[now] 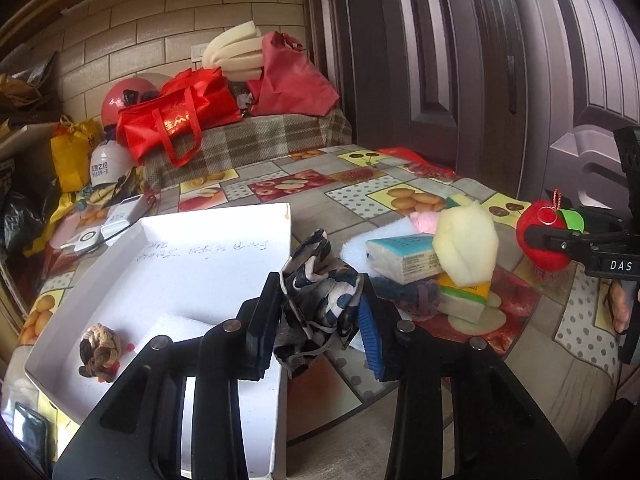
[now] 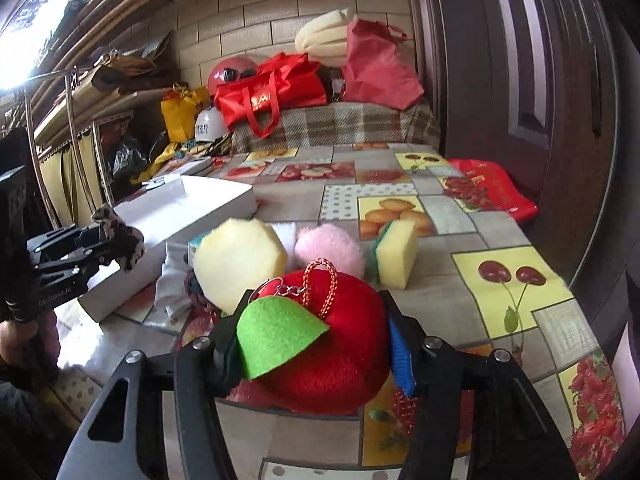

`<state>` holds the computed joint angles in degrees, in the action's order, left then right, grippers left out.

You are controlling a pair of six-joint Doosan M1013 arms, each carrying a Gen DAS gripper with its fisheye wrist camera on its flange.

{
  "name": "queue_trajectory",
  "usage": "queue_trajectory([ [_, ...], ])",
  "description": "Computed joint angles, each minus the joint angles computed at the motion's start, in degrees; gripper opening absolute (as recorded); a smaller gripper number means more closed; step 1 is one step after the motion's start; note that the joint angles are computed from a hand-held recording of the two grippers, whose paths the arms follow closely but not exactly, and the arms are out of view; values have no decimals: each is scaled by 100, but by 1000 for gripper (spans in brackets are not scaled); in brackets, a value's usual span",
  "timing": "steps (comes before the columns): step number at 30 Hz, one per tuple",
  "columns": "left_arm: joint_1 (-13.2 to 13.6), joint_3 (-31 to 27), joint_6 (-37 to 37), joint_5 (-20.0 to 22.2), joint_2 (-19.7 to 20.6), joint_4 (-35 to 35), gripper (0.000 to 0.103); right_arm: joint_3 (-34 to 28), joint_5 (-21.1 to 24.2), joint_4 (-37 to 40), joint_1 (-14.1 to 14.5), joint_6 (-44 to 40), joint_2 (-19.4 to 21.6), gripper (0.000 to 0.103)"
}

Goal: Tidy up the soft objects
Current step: 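Grasp the patterned cloth with the left tool while the right tool grasps the red apple plush, then release the cloth into the white box while the right tool drops the apple plush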

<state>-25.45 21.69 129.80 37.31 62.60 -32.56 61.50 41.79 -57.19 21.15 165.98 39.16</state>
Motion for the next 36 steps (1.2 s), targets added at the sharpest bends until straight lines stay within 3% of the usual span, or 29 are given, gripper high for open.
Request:
queue_trajectory([
  [3, 39, -92, -423, -131, 49, 250, 36, -538, 544, 288, 10, -522, 282, 58],
  [6, 85, -12, -645, -343, 16, 369, 36, -943, 706, 834, -42, -923, 496, 58],
  [11, 151, 159, -868, -561, -58, 453, 36, -1199, 914, 528, 25, -760, 650, 59],
  [23, 209, 42, -1212, -565, 11, 573, 36, -1470, 1211, 350, 96, -1029, 806, 59],
  [36, 232, -88, -1378, -514, 78, 667, 36, -1404, 1185, -75, 184, -764, 798, 59],
])
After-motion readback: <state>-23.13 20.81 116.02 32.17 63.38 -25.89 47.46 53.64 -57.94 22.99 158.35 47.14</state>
